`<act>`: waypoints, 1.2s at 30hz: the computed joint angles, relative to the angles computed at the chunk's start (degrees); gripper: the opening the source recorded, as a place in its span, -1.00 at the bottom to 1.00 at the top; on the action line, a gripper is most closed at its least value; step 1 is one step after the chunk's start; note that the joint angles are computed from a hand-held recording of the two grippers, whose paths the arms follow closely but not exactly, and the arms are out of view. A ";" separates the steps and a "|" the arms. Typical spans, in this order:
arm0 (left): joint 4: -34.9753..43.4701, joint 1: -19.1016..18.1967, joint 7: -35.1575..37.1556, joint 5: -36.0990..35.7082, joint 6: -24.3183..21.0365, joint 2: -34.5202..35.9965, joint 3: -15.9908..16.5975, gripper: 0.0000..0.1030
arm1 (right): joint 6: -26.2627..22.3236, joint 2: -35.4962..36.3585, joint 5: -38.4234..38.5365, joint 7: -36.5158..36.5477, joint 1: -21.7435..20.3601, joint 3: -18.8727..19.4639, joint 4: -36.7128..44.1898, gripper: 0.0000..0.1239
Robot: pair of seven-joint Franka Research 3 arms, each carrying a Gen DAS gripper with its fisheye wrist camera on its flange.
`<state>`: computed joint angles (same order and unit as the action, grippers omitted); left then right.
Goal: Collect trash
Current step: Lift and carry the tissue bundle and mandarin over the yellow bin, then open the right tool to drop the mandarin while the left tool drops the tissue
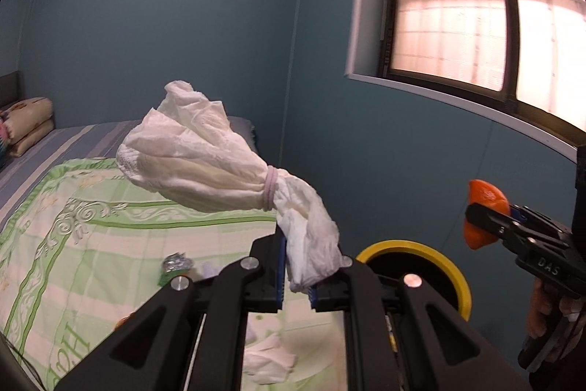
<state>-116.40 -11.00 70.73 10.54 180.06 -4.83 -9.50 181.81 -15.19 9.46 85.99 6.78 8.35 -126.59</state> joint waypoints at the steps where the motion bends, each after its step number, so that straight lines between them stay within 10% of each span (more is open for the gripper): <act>1: 1.03 -0.40 0.36 -0.14 -0.31 0.70 -0.22 -0.84 | 0.32 -0.29 -0.53 0.76 -1.36 0.86 -0.37 -0.32; 36: 27.48 -3.84 14.79 -9.03 -14.47 26.67 -11.18 -0.84 | -1.88 3.33 -7.45 14.65 -15.48 1.96 -3.89 -0.31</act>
